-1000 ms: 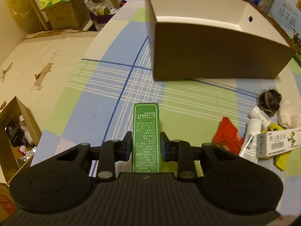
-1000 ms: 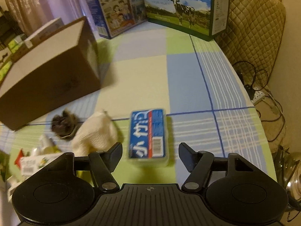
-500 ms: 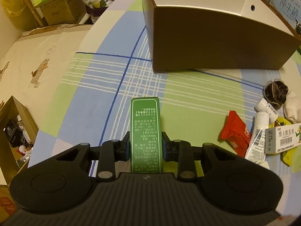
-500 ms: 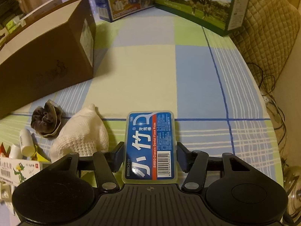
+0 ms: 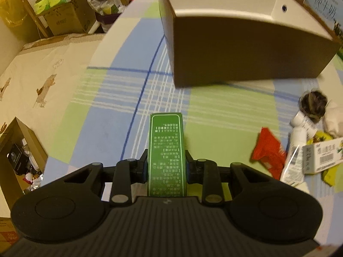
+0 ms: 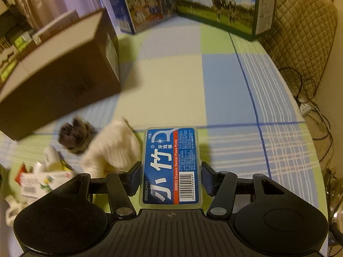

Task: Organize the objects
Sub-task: 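Carry both boxes into the brown box and open both tools to release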

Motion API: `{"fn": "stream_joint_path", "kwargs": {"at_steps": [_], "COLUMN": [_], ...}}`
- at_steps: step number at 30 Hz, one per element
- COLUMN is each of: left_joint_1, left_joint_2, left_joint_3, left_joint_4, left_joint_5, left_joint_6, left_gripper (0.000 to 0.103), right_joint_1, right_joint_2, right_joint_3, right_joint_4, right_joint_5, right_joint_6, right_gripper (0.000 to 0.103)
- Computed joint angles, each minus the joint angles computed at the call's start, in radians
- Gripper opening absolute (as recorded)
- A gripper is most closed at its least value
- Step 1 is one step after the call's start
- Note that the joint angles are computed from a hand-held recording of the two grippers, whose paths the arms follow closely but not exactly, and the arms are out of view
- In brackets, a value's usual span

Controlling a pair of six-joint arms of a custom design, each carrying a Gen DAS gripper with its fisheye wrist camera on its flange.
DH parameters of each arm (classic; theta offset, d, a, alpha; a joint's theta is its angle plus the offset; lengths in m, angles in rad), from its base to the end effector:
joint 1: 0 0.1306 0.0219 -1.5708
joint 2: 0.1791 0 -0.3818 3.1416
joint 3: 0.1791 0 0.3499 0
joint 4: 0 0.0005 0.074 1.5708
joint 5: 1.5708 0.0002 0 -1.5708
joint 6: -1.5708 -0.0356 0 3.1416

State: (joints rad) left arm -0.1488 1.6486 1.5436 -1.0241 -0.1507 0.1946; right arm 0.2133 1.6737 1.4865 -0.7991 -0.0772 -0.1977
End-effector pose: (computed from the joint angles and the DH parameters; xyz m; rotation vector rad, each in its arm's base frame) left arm 0.5084 -0.0713 0.3644 -0.1068 2.6782 0.0965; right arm 0.5196 0.1148 0.3408 -0.0499 2.5728 0.2552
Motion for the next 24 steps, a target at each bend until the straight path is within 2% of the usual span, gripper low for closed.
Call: {"fn": "stream_joint_path", "kwargs": {"at_steps": [5,12,17,24], "left_joint_1": [0.006,0.014,0.008,-0.003], "left_joint_2": [-0.036,-0.029,0.045,0.204], "left_joint_3": [0.027,0.151,0.298,0.558], "left_joint_4": [0.005,0.011,-0.013,-0.072], "left_joint_5": [0.003,0.020,0.028,0.059], "left_joint_6": [-0.001,-0.008,-0.025,-0.027], "left_gripper": [0.025,0.025,0.026,0.026], "right_joint_1": [0.022,0.078,0.117,0.163], "right_joint_2": [-0.003,0.054,0.140,0.298], "right_joint_3": [0.057,0.201,0.354,0.624], "right_joint_4": [0.006,0.004,-0.023,-0.109], "right_joint_5": [-0.032,-0.105,-0.153,-0.175], "right_joint_6": [0.008,0.024,0.016,0.037], "right_gripper": [0.054,0.054,0.054,0.054]}}
